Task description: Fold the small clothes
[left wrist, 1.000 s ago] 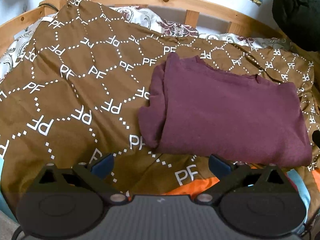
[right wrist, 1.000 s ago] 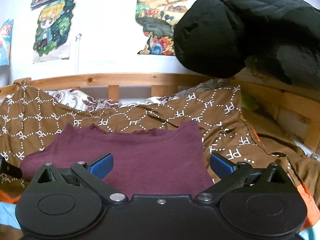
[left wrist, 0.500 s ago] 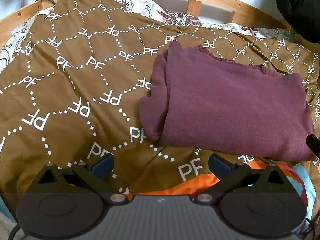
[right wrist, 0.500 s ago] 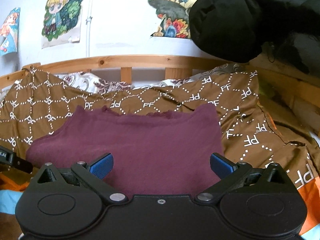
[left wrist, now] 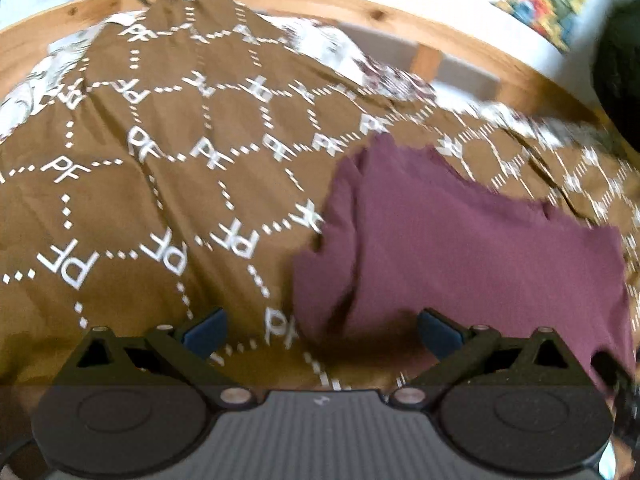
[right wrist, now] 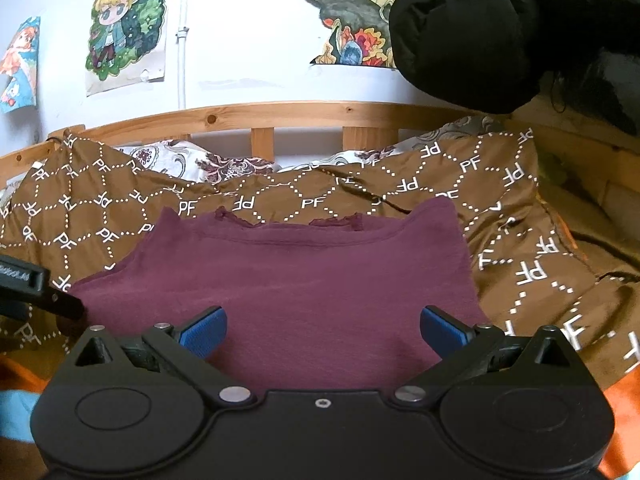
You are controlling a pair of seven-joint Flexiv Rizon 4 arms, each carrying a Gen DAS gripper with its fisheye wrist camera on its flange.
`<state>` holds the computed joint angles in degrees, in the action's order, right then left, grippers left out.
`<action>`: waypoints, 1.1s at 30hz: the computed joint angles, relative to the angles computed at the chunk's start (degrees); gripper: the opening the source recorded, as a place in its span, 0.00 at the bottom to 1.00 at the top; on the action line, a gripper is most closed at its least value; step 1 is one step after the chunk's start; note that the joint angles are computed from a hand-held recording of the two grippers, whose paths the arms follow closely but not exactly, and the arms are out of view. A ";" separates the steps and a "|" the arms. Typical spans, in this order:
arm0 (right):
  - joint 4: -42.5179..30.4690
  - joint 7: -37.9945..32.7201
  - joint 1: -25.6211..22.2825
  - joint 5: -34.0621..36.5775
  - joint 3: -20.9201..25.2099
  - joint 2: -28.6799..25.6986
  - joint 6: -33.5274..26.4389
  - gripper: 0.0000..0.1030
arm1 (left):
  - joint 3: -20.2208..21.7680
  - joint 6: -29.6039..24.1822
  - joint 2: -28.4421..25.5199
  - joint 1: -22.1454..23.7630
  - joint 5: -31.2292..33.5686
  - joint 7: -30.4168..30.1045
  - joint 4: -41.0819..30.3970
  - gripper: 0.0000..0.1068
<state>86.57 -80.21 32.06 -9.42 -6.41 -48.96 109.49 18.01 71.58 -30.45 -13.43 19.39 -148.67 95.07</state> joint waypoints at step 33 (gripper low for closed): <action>-10.97 7.71 6.52 -7.61 -10.58 -8.46 -11.44 1.00 | -0.47 3.57 -7.65 2.29 -14.31 9.51 -2.67 0.96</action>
<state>75.60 -72.50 38.58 -17.03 -17.00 -57.41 98.05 17.54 75.14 -38.10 -11.14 5.08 -139.16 92.40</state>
